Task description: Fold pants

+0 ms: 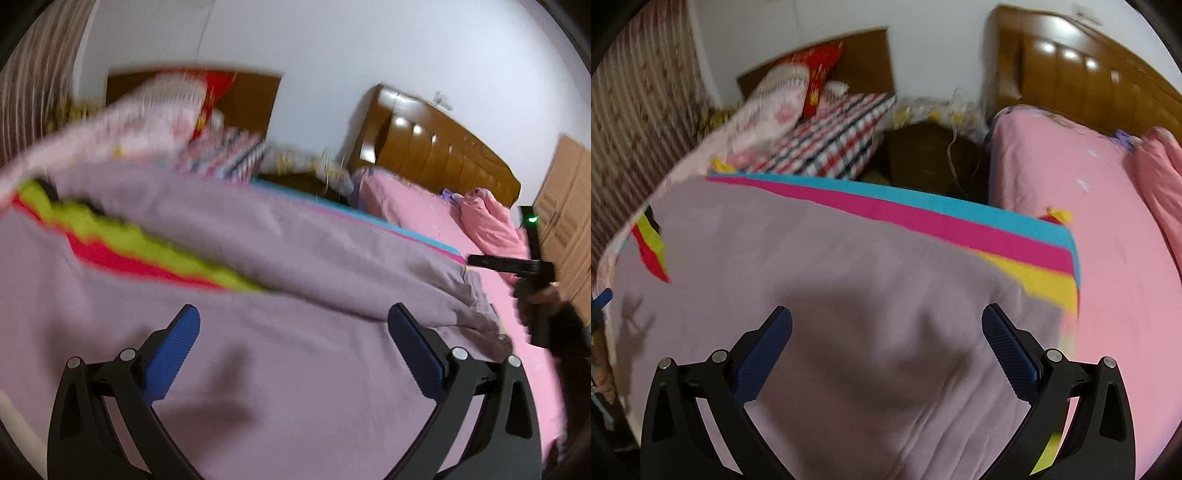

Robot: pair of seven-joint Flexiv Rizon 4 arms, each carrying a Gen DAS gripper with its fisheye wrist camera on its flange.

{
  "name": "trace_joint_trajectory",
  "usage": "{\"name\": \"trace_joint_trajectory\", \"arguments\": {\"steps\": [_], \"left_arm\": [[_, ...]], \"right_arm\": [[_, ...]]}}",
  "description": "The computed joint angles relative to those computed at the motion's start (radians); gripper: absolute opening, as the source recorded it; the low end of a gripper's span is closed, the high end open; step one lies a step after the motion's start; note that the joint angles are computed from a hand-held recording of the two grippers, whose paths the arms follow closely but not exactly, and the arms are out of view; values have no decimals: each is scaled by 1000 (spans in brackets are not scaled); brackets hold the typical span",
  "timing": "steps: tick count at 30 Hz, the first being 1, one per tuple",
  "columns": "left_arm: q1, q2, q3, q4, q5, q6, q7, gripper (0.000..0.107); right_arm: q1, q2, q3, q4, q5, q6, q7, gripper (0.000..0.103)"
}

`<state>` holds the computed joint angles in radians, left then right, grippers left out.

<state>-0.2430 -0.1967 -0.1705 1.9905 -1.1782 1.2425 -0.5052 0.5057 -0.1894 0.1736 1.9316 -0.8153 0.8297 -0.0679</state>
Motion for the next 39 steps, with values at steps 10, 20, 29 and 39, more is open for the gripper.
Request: {"name": "trace_joint_trajectory", "arguments": {"steps": [10, 20, 29, 39], "left_arm": [[51, -40, 5, 7, 181, -114, -137, 101], [67, -44, -14, -50, 139, -185, -152, 101], [110, -150, -25, -229, 49, -543, -280, 101], [84, -194, -50, -270, 97, -471, -318, 101]], "right_arm": [[-108, -152, -6, -115, 327, 140, -481, 71], [117, 11, -25, -17, -274, -71, -141, 12], [424, -89, 120, -90, -400, -528, 338, 1], [371, -84, 74, -51, -365, -388, 398, 97]]}}
